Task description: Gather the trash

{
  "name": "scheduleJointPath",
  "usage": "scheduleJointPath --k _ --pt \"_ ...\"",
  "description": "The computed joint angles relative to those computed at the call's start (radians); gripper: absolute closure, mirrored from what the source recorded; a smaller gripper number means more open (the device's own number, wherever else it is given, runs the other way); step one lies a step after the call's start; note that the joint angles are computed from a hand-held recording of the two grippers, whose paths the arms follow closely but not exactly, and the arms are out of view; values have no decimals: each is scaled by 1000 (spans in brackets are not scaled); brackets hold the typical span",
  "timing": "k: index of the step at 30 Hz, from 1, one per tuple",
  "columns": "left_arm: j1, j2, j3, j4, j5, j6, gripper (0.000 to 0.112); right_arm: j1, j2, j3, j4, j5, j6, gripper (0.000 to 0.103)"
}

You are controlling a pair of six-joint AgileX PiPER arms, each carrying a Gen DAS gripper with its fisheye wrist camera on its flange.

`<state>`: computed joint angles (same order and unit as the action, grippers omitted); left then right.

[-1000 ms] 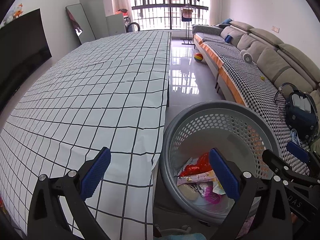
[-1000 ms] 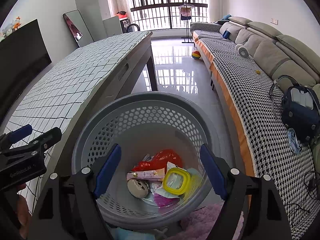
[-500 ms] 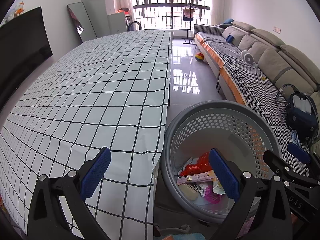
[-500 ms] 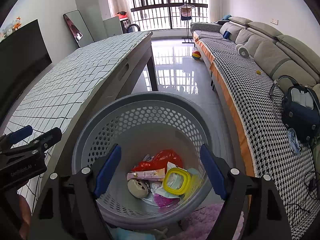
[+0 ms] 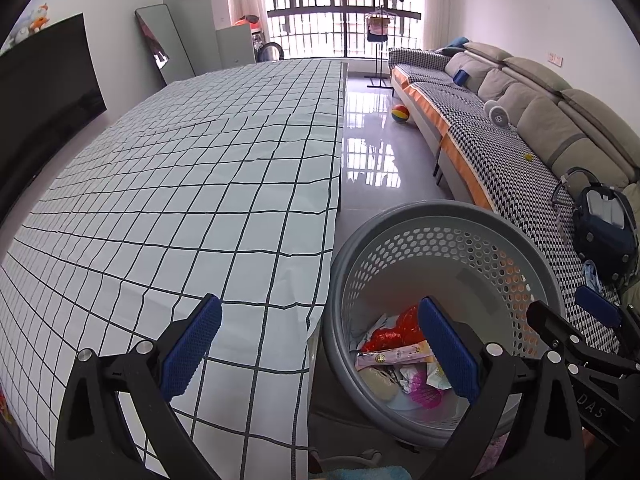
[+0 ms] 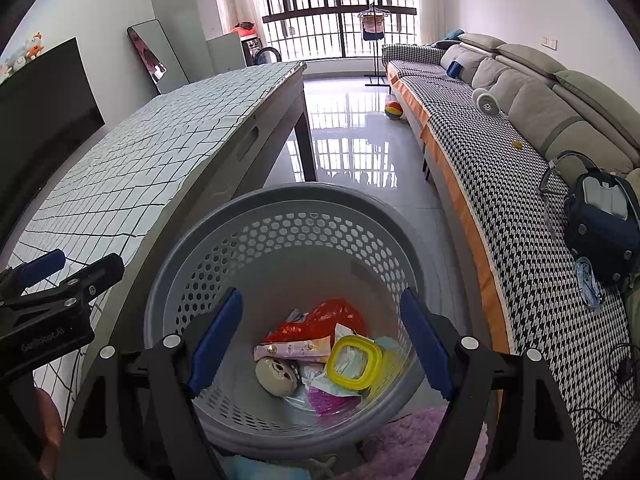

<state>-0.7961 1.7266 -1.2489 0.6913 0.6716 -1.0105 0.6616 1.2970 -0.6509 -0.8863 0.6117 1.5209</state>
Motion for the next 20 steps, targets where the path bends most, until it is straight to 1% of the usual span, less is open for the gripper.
scheduleJointPath --k 20 --pt "5 -1 4 -2 -7 -1 16 -2 0 0 0 -1 -2 26"
